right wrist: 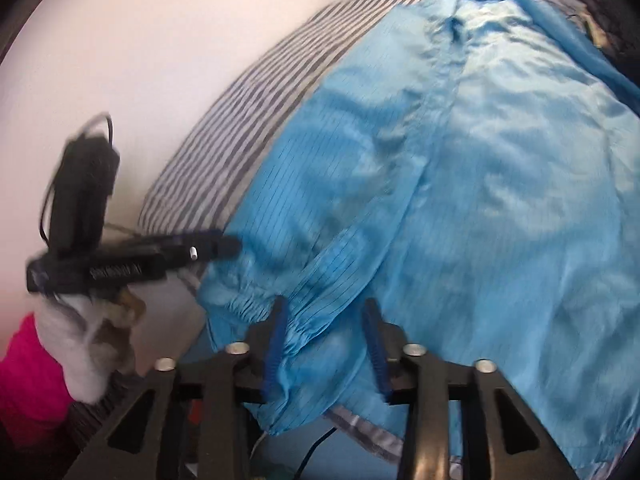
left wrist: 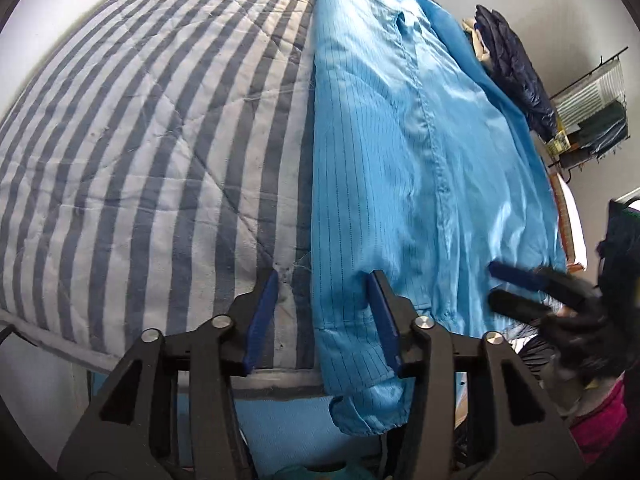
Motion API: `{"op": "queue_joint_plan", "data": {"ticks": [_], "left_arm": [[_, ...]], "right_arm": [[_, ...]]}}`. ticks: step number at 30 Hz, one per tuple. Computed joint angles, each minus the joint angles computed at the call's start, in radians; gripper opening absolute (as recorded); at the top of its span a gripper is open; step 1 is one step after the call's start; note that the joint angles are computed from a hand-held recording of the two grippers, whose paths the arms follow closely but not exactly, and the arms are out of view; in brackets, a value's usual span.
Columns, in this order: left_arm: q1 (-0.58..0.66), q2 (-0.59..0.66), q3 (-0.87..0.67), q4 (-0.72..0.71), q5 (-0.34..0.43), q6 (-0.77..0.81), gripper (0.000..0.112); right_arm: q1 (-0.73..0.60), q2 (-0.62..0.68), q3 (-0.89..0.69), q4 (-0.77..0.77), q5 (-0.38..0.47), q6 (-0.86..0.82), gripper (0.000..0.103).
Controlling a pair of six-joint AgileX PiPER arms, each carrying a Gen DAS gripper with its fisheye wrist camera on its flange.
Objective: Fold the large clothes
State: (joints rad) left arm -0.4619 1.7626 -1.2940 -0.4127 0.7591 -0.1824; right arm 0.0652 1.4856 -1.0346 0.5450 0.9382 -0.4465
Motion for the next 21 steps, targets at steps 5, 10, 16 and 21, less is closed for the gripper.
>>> {"op": "queue_joint_plan", "data": {"ticks": [5,10,16,21], "left_arm": [[-0.032,0.010,-0.022,0.095,-0.003,-0.081,0.009],[-0.112,0.017,-0.055,0.320,0.008,-0.191,0.010],[-0.131,-0.086,-0.005,0.417,-0.056,-0.262,0.010],[-0.159,-0.129,-0.018,0.453,-0.102,-0.289,0.010]], "right_arm": [[-0.034,0.052,-0.011,0.010,-0.021,0.026,0.042],[0.087,0.055,0.030,-0.157,-0.100,0.087,0.030],[-0.034,-0.040,0.078,-0.018,-0.059,-0.080,0.029],[-0.210,-0.126,0.119,0.073,-0.081,-0.199,0.038]]}}
